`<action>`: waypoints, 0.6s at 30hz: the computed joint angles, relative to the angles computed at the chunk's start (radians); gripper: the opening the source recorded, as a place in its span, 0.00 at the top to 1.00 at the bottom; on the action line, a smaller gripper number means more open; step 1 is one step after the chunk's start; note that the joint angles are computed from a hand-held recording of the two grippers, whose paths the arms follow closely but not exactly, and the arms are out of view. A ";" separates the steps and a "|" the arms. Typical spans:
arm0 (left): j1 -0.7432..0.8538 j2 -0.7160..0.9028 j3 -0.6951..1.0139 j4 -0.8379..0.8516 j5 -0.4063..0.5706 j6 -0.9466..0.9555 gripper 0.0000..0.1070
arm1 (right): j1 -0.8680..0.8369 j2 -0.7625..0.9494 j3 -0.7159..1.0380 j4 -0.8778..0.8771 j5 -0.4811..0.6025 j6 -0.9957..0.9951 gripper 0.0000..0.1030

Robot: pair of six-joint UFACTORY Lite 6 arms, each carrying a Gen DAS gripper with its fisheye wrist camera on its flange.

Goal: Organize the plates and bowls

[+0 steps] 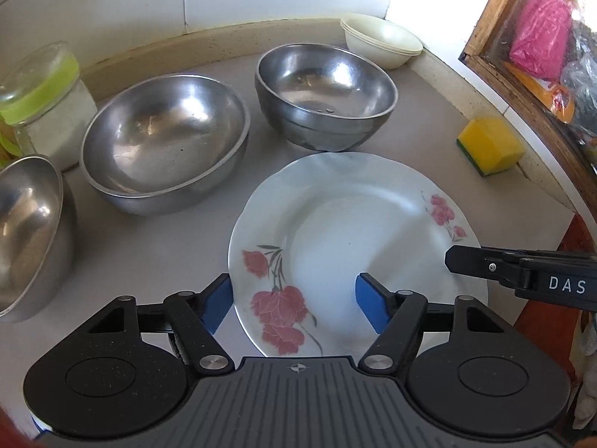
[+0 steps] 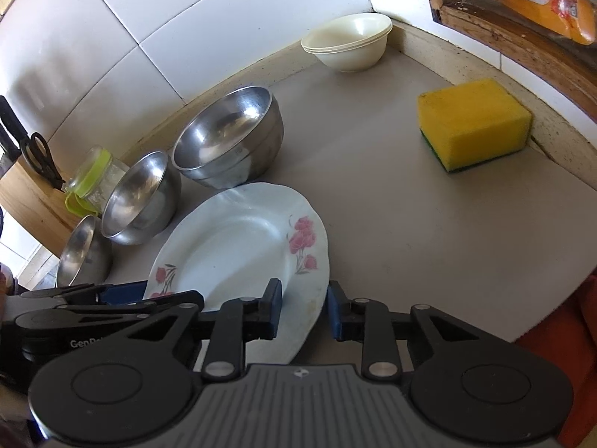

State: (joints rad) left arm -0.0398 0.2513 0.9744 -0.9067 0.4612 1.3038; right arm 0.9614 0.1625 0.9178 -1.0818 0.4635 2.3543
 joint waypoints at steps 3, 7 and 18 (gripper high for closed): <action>-0.013 -0.023 -0.023 -0.016 0.005 0.026 0.29 | 0.020 -0.049 -0.044 0.005 0.025 0.032 0.71; -0.039 -0.015 -0.029 -0.036 0.021 0.054 0.28 | 0.024 -0.101 -0.102 0.017 0.043 0.059 0.72; -0.066 -0.008 -0.042 -0.100 -0.008 0.100 0.23 | 0.048 -0.112 -0.136 -0.076 0.037 0.186 0.69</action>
